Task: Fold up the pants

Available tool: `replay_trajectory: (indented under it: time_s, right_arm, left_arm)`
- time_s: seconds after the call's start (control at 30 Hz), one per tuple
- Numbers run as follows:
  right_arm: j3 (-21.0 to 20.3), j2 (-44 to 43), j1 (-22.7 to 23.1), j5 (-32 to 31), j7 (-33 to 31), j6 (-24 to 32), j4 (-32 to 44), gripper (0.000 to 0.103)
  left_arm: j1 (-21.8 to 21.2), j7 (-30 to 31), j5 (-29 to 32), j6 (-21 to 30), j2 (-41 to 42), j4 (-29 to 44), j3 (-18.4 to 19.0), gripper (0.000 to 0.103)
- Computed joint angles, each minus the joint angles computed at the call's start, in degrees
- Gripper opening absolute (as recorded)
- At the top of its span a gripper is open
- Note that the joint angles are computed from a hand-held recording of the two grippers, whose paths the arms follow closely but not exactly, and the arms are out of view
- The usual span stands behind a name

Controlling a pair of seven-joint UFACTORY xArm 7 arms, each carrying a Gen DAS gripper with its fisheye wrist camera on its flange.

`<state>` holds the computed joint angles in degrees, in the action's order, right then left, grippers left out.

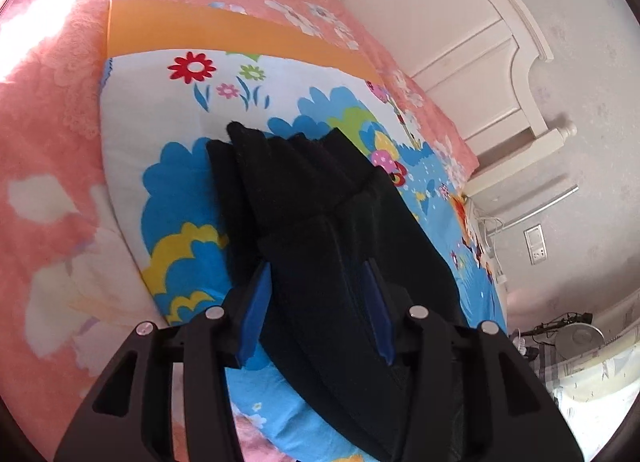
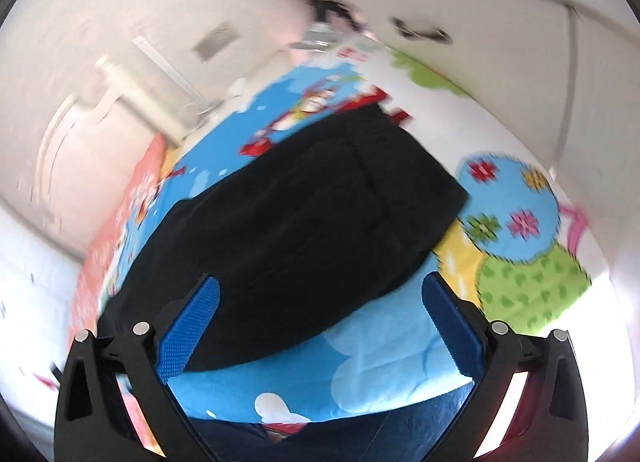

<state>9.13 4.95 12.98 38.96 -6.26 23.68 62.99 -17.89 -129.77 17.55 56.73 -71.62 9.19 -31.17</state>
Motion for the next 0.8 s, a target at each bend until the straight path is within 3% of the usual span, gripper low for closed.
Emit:
replay_trajectory:
  time_s: [0.1, 0.13, 0.27, 0.3, 0.33, 0.4, 0.5, 0.6, 0.73, 0.8]
  right_arm:
    - [-0.33, 1.49, -0.45, -0.24, 1.90, -0.95, 0.58, 0.089]
    - [-0.07, 2.15, -0.81, 1.06, 1.16, -1.79, 0.93, 0.084]
    - [0.98, 5.19, -2.65, 4.70, -0.84, 0.14, 4.16, 0.072]
    - [1.08, 5.54, -2.94, 4.97, -0.66, 0.81, 4.50, 0.063]
    - [1.04, 5.48, -3.23, 4.88, -0.57, 1.40, 4.44, 0.058]
    - [1.08, 5.74, -2.90, 3.28, -0.08, 0.92, 4.71, 0.055]
    - [1.43, 6.26, -3.79, 4.72, -1.09, 1.21, 5.03, 0.043]
    - [1.75, 5.82, -4.17, 5.77, -2.92, 0.82, 4.56, 0.035]
    - [0.42, 4.05, -1.71, -3.37, 1.81, -1.06, 3.60, 0.029]
    - [0.48, 3.51, -1.26, -5.73, 2.40, -1.52, 3.60, 0.029]
  left_arm:
    - [0.01, 0.23, 0.48, -1.72, 0.08, -0.41, 0.18, 0.023]
    - [-0.01, 0.67, 0.58, -1.74, 0.25, -0.31, 0.31, 0.022]
    - [0.35, 1.79, 1.02, -2.89, 0.17, -0.60, 0.71, 0.025]
    - [0.25, 1.54, 0.97, -3.50, -0.22, -1.00, 0.57, 0.033]
    - [0.25, 1.69, 1.18, -5.17, -0.42, -1.67, 0.95, 0.034]
    - [0.88, 3.09, 1.40, -5.96, 1.10, -1.12, 1.29, 0.034]
    - [1.16, 3.66, 1.39, -7.66, 1.19, -1.58, 1.37, 0.034]
    - [-0.25, 1.75, 0.94, -8.42, -3.52, -3.77, 0.45, 0.034]
    - [-2.64, -1.40, -0.76, -7.52, -7.44, -5.24, -0.77, 0.038]
    - [-2.69, -1.97, -0.63, -9.58, -6.23, -4.81, -1.25, 0.039]
